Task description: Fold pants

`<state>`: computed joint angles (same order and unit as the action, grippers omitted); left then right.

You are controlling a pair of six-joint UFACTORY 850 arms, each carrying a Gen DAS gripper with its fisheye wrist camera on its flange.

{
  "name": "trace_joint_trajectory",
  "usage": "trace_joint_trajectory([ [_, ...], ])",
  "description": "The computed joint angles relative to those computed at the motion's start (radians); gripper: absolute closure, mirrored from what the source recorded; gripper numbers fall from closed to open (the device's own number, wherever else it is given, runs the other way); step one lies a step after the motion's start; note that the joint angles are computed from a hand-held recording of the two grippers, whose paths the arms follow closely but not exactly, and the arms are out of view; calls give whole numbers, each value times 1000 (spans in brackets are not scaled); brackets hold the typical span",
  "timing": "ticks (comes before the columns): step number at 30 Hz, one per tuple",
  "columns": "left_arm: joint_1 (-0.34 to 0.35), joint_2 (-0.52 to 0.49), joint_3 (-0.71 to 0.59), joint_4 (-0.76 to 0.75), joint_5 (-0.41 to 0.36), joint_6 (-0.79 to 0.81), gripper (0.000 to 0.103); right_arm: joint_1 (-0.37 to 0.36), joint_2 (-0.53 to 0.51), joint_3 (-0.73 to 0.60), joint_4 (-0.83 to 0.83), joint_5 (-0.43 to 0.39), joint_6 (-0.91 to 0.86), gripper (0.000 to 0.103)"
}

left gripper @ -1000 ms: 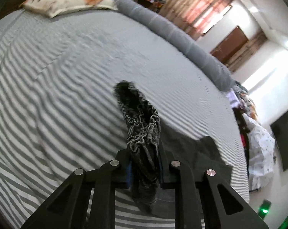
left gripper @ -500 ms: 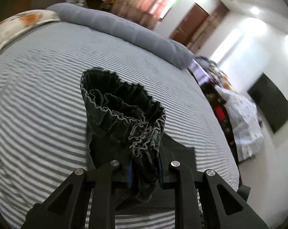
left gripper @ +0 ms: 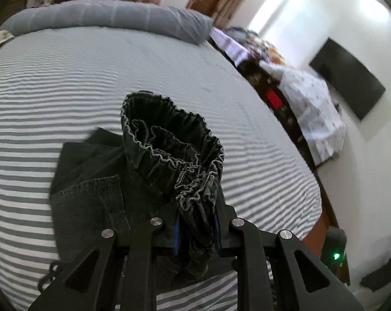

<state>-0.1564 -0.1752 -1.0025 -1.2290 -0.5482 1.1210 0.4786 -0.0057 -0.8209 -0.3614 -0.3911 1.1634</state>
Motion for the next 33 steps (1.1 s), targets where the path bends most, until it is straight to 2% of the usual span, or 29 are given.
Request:
trace_joint_trajectory([
  [3,-54,-26,-8,45,49,-28,84,-19,7,17,18,20,-10,23],
  [9,-99,-84,-40,181,92,-127,81,-39,22,48,41,44,-23,23],
  [10,-108,-94,-49,231,87,-166,80,-42,23,52,46,48,-26,23],
  [13,-111,-100,-58,279,50,-222,70,-50,28,63,46,56,-19,23],
  [17,-88,-85,-56,238,-30,-194,63,-52,38,77,57,53,-17,23],
  [19,-62,-54,-33,185,-68,-128,62,-46,43,78,38,46,3,23],
  [22,-23,5,5,176,-98,-56,54,-34,54,77,3,38,35,24],
  [25,24,65,54,179,-60,-10,51,-11,74,76,-95,60,117,24],
  [28,55,96,87,276,54,-73,50,0,77,63,-173,120,163,30],
  [31,74,95,103,434,148,-222,50,-15,52,36,-13,210,-6,41],
  [33,85,91,113,524,185,-311,50,-7,9,-3,89,240,-99,48],
])
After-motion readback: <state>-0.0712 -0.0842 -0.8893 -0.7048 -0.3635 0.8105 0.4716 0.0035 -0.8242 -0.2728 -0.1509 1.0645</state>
